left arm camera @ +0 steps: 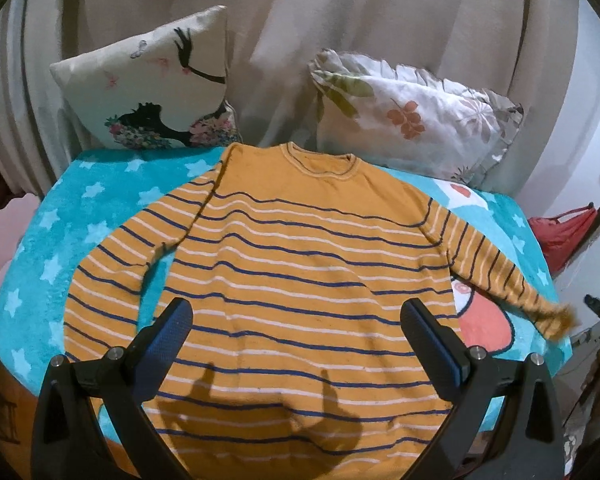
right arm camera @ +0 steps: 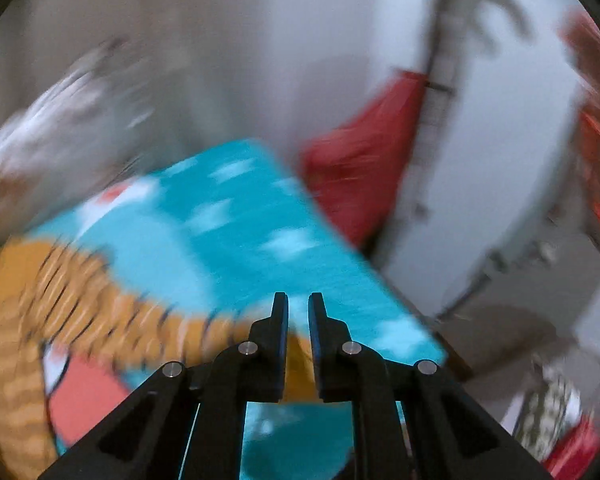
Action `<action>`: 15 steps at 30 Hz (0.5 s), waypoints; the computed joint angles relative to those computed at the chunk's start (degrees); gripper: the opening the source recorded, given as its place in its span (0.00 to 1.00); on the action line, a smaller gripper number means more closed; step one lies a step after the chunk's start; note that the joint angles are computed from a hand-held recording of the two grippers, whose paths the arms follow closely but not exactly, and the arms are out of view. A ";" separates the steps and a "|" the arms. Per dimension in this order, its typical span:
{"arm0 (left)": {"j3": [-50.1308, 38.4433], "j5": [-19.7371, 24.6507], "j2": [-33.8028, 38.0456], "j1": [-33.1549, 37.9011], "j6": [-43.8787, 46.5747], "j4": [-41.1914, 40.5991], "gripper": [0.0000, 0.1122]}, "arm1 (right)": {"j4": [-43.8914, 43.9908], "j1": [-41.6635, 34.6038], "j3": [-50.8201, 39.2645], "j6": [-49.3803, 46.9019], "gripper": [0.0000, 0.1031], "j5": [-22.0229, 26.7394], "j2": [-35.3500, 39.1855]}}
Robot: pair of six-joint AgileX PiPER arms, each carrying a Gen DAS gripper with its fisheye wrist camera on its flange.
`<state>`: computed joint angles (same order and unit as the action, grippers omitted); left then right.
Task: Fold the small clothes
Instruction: 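Move the right gripper toward a sweater sleeve cuff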
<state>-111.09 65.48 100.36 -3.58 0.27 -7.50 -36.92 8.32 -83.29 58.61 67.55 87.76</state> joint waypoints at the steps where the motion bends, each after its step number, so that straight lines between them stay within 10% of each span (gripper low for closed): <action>1: -0.25 0.16 0.28 -0.39 0.10 -0.01 0.92 | 0.98 -2.03 1.66 1.37 0.24 -1.14 -2.01; 3: -0.03 0.00 0.36 -1.14 0.17 0.03 0.92 | 7.06 -6.68 6.29 0.68 0.53 -6.64 -6.87; 6: -0.32 0.18 0.94 -2.09 -0.01 0.06 0.92 | 24.24 -13.13 15.49 -7.79 0.53 -19.95 -12.83; 12: -0.97 1.19 2.35 -2.88 -0.94 -0.37 0.92 | 57.77 -14.80 25.42 -24.73 0.53 -32.72 -11.12; 15: -0.15 0.87 1.93 -2.98 -1.16 -0.05 0.92 | 60.67 -15.45 26.72 -24.62 0.53 -34.94 -8.60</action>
